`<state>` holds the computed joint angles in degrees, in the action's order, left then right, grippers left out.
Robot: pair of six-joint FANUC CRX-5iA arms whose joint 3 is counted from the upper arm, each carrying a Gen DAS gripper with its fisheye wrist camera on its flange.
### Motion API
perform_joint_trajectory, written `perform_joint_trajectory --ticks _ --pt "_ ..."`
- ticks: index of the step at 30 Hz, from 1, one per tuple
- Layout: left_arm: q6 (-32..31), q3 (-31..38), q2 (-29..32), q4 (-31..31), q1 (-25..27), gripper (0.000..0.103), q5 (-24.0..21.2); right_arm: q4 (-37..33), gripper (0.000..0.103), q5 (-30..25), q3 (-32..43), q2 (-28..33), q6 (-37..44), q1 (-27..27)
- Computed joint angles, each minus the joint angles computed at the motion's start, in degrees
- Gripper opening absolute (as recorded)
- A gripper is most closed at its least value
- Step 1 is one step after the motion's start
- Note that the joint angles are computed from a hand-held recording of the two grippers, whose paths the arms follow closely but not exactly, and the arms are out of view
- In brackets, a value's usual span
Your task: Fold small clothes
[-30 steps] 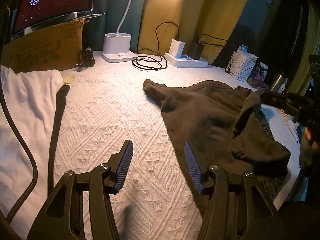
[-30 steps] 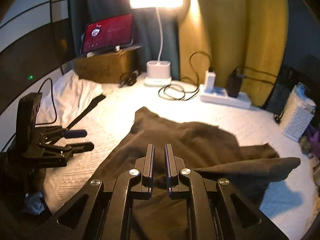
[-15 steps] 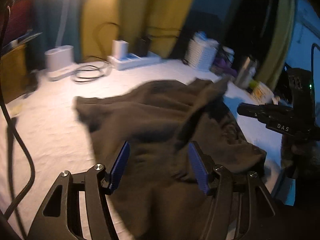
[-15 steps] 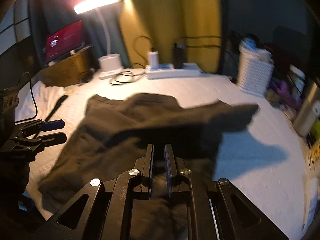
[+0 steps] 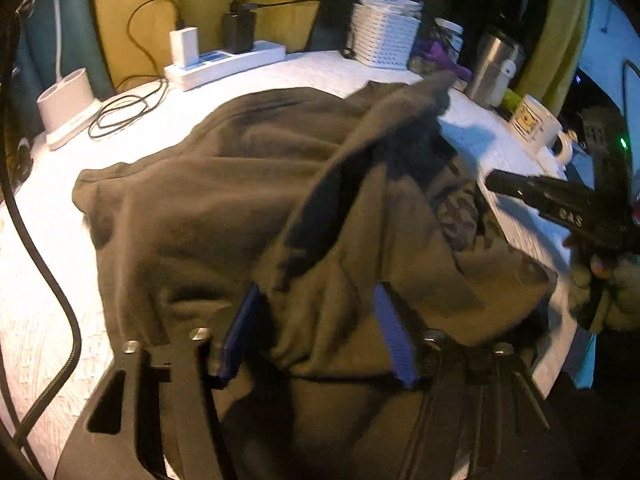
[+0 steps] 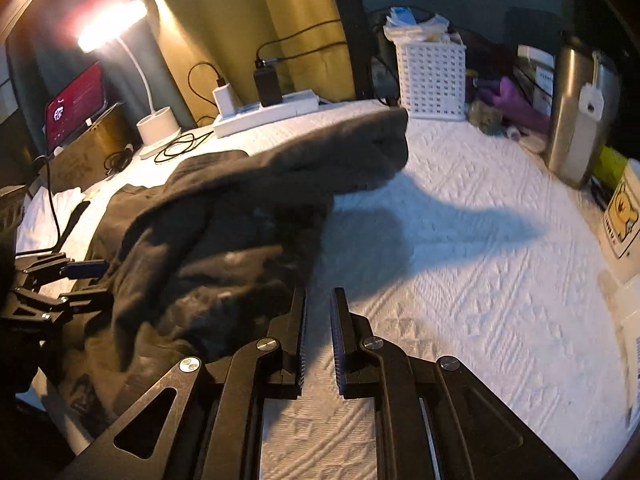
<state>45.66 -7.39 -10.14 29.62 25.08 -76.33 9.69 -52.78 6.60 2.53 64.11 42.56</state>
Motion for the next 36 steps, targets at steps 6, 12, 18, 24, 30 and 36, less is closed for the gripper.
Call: perform_joint_trajectory --ticks 6,12,18,24,30,36 --pt "-2.6 -0.7 -2.9 1.5 1.2 0.007 0.9 -0.4 0.103 0.7 -0.3 -0.2 1.2 0.3" --pt "-5.1 -1.0 -6.0 5.4 7.1 0.007 -2.0 2.8 0.103 -0.2 -0.7 -0.4 -1.0 2.1" --pt "-7.7 -3.8 -10.1 6.6 14.3 0.007 -5.4 4.9 0.103 -1.1 -0.8 -0.7 -0.3 6.0" --pt "-9.8 -7.8 -13.6 6.7 21.1 0.007 -9.3 5.5 0.103 -3.3 -1.0 0.1 1.0 10.6" --pt "-9.9 -10.9 -15.8 4.8 22.5 0.007 -9.4 8.5 0.103 -6.3 -3.0 0.6 1.3 14.4" --pt "-10.3 -11.2 -16.4 3.7 22.8 0.008 -9.8 7.7 0.103 -6.0 -4.8 -1.3 -0.1 14.6"
